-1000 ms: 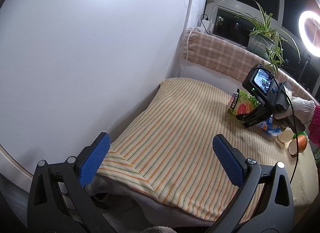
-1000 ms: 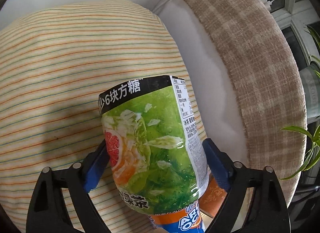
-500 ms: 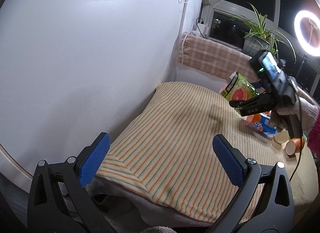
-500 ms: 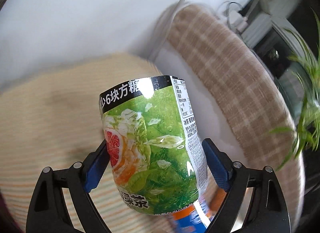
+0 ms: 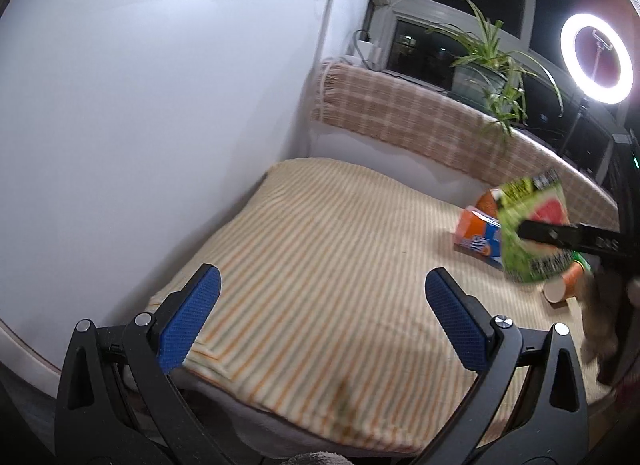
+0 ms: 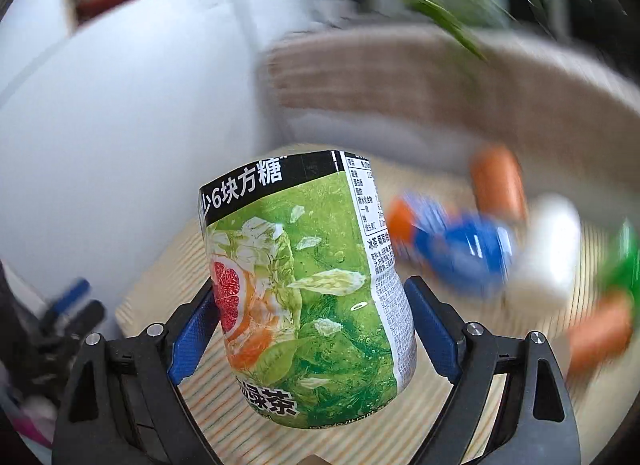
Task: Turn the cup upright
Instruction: 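Lift the green cup with the right gripper and rotate it upright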
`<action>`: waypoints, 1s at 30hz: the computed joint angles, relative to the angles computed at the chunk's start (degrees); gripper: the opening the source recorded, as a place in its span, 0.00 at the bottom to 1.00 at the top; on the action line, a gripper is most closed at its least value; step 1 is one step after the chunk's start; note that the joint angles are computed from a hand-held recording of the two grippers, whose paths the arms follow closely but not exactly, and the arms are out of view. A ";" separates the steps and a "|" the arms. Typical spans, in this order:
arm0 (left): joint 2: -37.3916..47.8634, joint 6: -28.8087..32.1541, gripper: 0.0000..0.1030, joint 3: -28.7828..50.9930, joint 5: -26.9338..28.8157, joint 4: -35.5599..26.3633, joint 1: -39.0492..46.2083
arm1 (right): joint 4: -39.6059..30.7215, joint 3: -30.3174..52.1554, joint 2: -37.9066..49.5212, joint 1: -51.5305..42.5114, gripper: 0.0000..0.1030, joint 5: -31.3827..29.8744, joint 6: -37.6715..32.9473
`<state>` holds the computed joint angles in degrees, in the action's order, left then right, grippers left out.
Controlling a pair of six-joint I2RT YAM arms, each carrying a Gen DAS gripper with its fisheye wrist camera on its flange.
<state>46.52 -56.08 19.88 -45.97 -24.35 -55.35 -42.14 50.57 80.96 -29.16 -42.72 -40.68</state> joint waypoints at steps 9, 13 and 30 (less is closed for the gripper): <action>13.99 3.09 1.00 3.61 3.44 12.84 -2.67 | -12.52 0.55 10.10 -19.08 0.87 -3.09 -5.82; 19.50 3.71 1.00 6.17 4.66 16.35 -5.12 | -11.33 2.53 15.38 -20.61 0.87 -2.43 -1.77; 27.04 5.85 1.00 12.84 6.05 15.78 -7.16 | -10.38 6.96 22.38 -23.62 0.88 -2.18 -1.36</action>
<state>73.56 -50.23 32.72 -39.92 -8.57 -62.51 -52.52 57.52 103.34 -52.78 -44.90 -42.04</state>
